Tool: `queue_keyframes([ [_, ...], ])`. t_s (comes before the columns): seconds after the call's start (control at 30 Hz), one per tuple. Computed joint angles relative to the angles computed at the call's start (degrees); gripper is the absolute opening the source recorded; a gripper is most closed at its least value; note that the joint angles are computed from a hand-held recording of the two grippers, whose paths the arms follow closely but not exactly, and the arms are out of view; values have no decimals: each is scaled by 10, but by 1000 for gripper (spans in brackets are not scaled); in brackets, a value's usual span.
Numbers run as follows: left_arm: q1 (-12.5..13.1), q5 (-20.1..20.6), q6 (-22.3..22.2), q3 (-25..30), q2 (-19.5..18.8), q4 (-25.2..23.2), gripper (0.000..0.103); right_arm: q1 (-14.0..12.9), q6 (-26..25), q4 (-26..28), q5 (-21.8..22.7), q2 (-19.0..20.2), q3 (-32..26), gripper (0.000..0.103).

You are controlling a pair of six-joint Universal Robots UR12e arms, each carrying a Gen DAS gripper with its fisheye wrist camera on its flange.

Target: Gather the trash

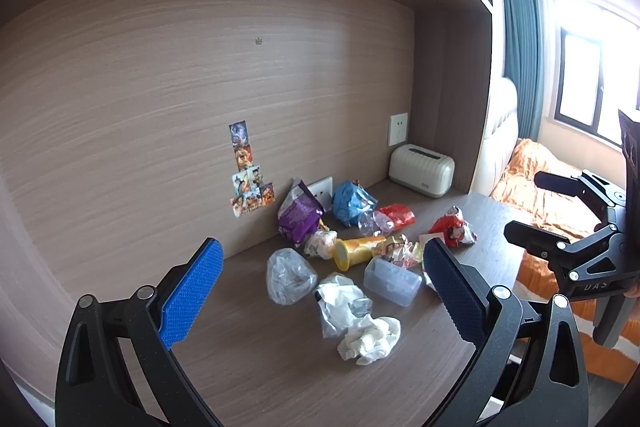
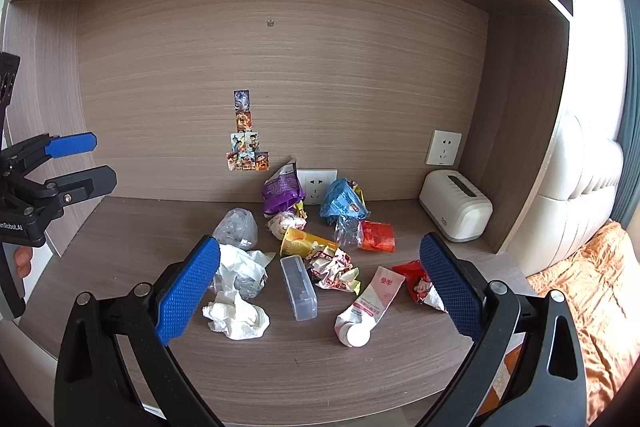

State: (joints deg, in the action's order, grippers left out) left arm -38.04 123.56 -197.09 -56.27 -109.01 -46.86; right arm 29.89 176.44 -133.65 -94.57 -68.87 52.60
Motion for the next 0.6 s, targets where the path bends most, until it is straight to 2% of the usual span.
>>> queue_keyframes([
  [0.4, 5, -10, -2, 3, -3, -7, 99, -4, 18, 13, 6, 4, -7, 100],
  [0.6, 11, -36, -6, -4, -4, -6, 99, -4, 10, 17, -2, 3, 4, 100],
])
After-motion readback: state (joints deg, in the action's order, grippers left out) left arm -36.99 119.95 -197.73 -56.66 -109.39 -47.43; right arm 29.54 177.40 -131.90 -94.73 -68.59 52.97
